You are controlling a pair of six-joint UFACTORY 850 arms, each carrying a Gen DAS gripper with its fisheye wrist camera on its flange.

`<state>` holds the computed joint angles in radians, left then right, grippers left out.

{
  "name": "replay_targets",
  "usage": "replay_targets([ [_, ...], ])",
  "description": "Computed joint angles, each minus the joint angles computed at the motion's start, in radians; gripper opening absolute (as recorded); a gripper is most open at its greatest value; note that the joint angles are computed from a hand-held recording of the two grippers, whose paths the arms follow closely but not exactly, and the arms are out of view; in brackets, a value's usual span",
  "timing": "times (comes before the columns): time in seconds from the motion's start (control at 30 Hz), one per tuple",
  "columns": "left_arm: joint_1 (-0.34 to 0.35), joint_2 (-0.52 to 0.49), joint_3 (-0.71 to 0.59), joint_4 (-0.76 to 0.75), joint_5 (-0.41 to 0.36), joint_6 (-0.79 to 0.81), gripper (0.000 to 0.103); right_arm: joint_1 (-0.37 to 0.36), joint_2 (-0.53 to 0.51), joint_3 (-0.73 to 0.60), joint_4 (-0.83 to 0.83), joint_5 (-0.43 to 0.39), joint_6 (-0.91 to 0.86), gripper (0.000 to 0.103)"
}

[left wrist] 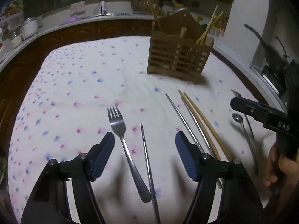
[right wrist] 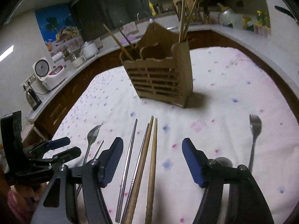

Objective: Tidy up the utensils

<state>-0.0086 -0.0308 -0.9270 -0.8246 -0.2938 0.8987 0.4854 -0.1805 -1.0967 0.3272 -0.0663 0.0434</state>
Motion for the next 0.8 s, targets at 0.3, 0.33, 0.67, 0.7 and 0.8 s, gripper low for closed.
replay_targets([
  [0.3,0.000,-0.063,-0.042,0.122,-0.042,-0.100,0.046,-0.013,-0.102,-0.105,0.210,-0.097,-0.245,0.038],
  [0.33,-0.002,-0.068,-0.047,0.134,-0.045,-0.109,0.045,-0.013,-0.111,-0.116,0.210,-0.103,-0.249,0.035],
  [0.67,-0.013,-0.128,-0.098,0.261,-0.102,-0.208,0.034,-0.014,-0.247,-0.280,0.099,-0.193,-0.185,0.021],
  [0.7,-0.010,-0.136,-0.104,0.258,-0.114,-0.207,0.032,-0.014,-0.258,-0.294,0.070,-0.203,-0.159,0.020],
  [0.8,-0.008,-0.142,-0.106,0.243,-0.118,-0.193,0.031,-0.018,-0.290,-0.330,-0.014,-0.224,-0.074,0.016],
])
